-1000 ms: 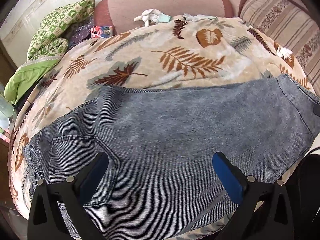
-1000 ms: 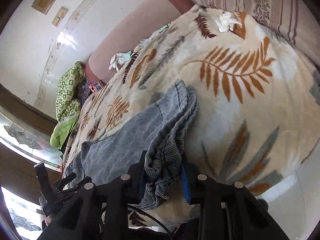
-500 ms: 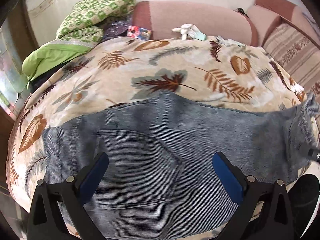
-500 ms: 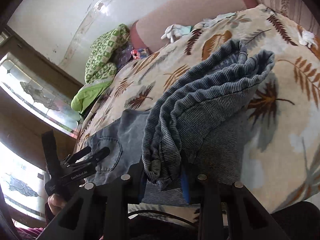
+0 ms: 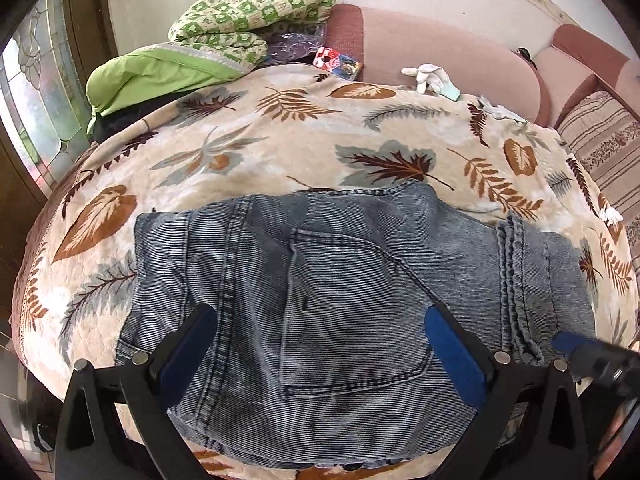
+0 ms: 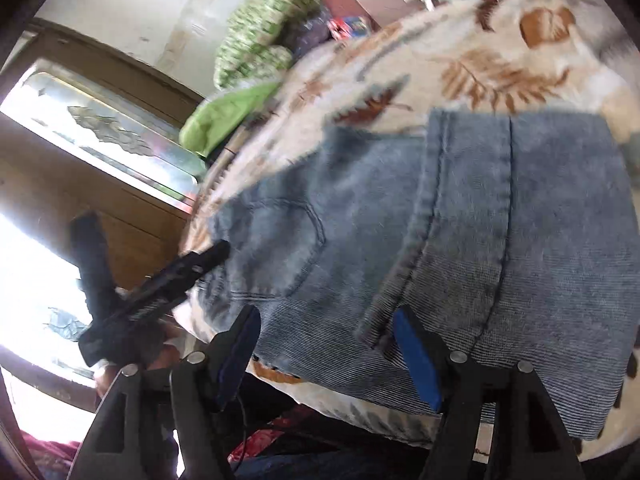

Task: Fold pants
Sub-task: 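Fold the held leg hem over toward the waistband with the right gripper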

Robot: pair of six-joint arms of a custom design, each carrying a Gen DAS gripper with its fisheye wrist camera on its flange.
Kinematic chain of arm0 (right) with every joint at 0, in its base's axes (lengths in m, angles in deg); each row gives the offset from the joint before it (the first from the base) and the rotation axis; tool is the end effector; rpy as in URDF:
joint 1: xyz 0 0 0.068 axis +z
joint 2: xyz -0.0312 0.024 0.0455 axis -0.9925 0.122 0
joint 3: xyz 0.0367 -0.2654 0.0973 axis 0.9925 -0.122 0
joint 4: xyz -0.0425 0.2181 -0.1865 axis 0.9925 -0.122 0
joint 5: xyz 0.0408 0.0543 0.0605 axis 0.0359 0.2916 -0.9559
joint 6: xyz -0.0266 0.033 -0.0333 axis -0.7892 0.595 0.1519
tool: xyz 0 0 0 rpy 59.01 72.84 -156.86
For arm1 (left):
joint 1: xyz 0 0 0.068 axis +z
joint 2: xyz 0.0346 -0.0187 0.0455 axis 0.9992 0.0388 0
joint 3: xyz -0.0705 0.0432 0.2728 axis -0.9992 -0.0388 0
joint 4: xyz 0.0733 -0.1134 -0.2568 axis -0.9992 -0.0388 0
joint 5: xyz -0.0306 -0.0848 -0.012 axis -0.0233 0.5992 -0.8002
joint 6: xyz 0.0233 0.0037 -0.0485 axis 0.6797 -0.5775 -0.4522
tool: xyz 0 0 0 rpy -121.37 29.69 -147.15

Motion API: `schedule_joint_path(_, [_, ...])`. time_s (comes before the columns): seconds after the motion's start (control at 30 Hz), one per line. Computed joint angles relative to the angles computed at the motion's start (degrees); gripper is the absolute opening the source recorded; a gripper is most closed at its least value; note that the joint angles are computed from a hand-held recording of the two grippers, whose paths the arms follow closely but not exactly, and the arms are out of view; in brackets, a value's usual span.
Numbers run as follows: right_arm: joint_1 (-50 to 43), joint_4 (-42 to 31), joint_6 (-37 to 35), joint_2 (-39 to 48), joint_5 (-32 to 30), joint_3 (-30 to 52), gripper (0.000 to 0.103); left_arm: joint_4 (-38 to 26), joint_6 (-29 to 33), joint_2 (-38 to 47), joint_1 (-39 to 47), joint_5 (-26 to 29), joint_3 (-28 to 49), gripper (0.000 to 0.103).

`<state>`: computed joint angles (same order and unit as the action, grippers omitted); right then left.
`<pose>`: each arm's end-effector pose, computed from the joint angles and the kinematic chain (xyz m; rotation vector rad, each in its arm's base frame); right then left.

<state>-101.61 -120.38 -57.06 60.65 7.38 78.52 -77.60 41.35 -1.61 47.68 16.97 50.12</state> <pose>0.2401 -0.0515 0.1783 -0.2426 2.5006 1.0752 0.2304 -0.1749 0.2223 -0.1527 2.5126 0.0101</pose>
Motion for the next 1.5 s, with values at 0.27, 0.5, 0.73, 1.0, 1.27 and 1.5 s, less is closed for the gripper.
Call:
schedule_joint_path(0.27, [-17.7, -3.7, -5.9, 8.1, -3.2, 5.0, 0.072, 3.0, 4.3, 9.6, -5.6, 1.5, 7.5, 0.103])
schedule_joint_path(0.5, [-23.6, -16.0, -13.2, 31.4, -9.4, 17.5, 0.072, 6.4, 7.0, 18.6, -6.5, 11.3, 13.4, 0.101])
schedule_joint_path(0.73, [-22.3, -17.1, -14.1, 31.3, -14.9, 21.4, 0.072, 8.4, 6.5, 22.3, -7.1, 16.2, 14.9, 0.073])
schedule_joint_path(1.0, [-18.5, -5.6, -2.6, 35.1, -13.6, 24.5, 0.072, 9.3, 8.7, 25.1, -8.3, 14.7, 17.0, 0.068])
schedule_joint_path(1.27, [-22.6, -21.8, -18.2, 40.3, -21.7, 29.6, 0.074, 9.6, 8.6, 26.6, -9.5, 15.8, 19.4, 0.046])
schedule_joint_path(1.5, [-24.3, -18.1, -17.1, 35.5, -24.2, 26.4, 0.073, 12.3, 6.1, 23.1, -7.8, 18.3, 15.5, 0.017])
